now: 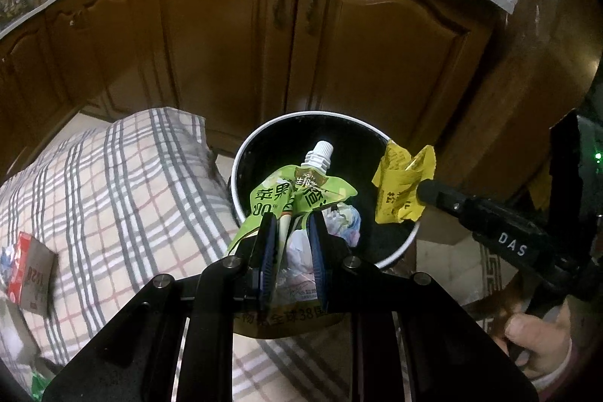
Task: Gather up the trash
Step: 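Carry the pouch over the bin and open the left tool while the right tool drops the wrapper in, then move both open tools back over the trash on the table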
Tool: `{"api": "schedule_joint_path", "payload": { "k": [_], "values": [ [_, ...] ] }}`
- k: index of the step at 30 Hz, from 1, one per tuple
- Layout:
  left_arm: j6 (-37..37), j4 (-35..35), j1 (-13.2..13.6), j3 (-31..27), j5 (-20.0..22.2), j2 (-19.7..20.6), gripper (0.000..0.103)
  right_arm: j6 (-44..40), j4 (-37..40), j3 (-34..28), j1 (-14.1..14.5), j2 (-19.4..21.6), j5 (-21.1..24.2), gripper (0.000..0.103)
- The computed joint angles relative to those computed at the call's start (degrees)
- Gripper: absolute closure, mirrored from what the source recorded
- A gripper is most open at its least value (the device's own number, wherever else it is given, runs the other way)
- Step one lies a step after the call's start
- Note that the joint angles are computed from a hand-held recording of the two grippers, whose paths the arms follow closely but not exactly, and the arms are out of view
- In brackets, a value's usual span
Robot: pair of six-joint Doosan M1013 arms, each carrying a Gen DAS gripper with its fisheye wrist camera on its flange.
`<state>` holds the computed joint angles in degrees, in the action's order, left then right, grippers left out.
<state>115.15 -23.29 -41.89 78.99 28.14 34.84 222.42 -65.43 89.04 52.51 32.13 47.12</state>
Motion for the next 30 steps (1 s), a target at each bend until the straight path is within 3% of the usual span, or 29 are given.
{"api": "schedule_joint_path", "payload": {
  "k": [9,16,18,20,26,30],
  "values": [
    [-3.0,4.2,-0.8,-4.1,3.1,2.6,0.085,-3.5,3.1,-0.7,-1.2,0.5,0.1,0.101],
    [-4.0,6.0,-1.2,-5.3,3.8,3.3,0.081,-4.0,4.6,-0.3,-2.0,0.4,-0.8,0.092],
    [-2.8,4.5,-0.9,-5.0,3.7,3.1,0.075,-3.6,4.5,-0.2,-2.1,0.4,-1.0,0.086],
    [-2.5,3.6,-0.7,-4.1,2.6,2.6,0.068,-2.8,3.9,-0.1,-2.0,0.2,-0.9,0.069],
    [-1.3,-0.9,0.8,0.2,-0.2,0.5,0.050,3.3,-0.3,0.7,-0.8,0.1,-1.0,0.032],
    [-0.3,-4.2,2.2,3.8,-2.2,-1.4,0.048,4.4,-1.6,-0.1,0.4,0.6,-0.1,0.028]
  ]
}}
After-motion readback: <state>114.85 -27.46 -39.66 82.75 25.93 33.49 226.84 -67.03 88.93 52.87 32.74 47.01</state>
